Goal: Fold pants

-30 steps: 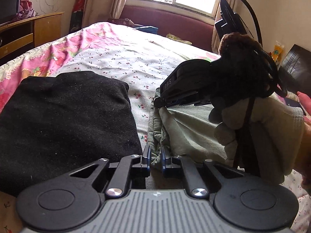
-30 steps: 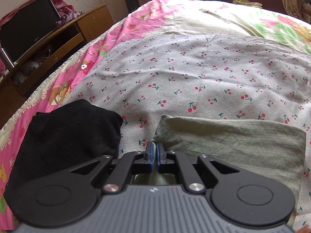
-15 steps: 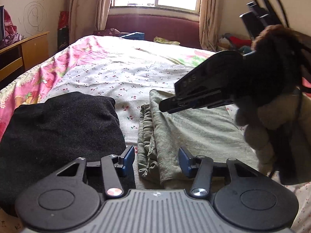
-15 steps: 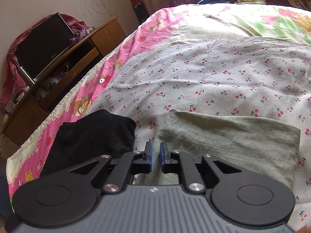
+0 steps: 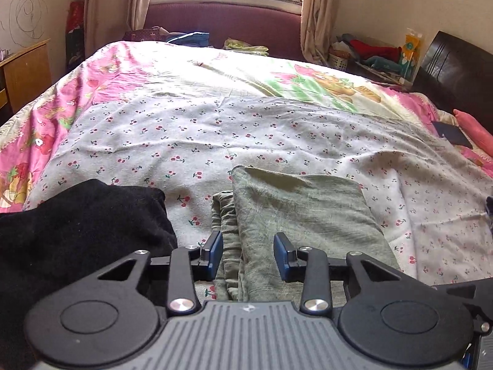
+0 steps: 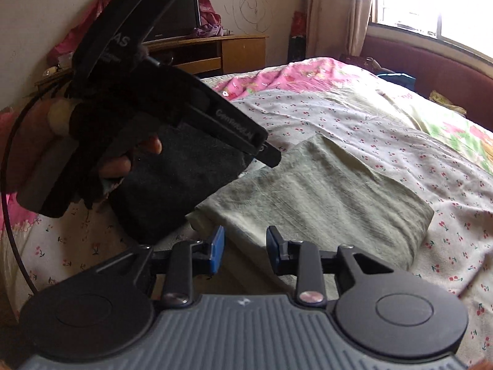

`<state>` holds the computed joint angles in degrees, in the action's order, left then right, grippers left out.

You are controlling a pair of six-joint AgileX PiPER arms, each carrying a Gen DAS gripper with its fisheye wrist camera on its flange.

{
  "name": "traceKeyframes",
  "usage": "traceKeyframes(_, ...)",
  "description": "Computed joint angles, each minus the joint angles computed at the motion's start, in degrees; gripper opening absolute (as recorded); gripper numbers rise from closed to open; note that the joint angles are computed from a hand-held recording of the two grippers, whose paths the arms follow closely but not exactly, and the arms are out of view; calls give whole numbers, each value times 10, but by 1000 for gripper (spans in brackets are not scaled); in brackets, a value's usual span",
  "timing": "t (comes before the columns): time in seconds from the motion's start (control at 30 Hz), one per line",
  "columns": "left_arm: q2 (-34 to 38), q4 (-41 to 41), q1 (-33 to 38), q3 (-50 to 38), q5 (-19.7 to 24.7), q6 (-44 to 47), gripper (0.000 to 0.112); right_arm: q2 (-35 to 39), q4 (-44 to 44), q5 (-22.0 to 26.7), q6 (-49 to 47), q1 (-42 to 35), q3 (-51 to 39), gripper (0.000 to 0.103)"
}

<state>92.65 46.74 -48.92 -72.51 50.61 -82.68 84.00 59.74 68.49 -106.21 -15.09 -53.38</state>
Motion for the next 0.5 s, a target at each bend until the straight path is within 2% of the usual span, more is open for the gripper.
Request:
traceKeyframes(0.03, 8, -7, 5, -11, -1, 20, 60, -4, 5, -4, -14, 5, 6, 33)
traceKeyframes(0.07, 23, -17, 13, -29, -1, 49, 63, -7, 13, -7, -30, 9, 13, 41)
traceKeyframes(0.13, 55, -34, 29, -61, 4, 91, 64, -8, 17, -15, -43, 19, 20, 49)
traceKeyframes(0.2, 88, -43, 43, -96, 21, 121, 63, -15, 28, -61, -69, 41, 42, 44)
traceKeyframes(0.23, 102, -46, 47, -111, 32, 134, 55, -22, 35, -95, -77, 56, 55, 34)
traceKeyframes(0.27, 117, -53, 55, -128, 41, 156, 48, -26, 38, -125, -74, 71, 64, 12)
traceKeyframes(0.3, 122, -66, 65, -134, 35, 173, 34, -24, 34, -141, -54, 83, 63, 5)
traceKeyframes(0.33, 123, -75, 73, -137, 27, 182, 28, -18, 24, -145, -17, 90, 55, 5)
traceKeyframes(0.47, 107, -42, 81, -124, 12, 163, 23, -15, 36, -139, 38, 100, 40, 4)
traceKeyframes(0.5, 100, -17, 79, -117, 16, 142, 18, -17, 41, -132, 47, 101, 36, 3)
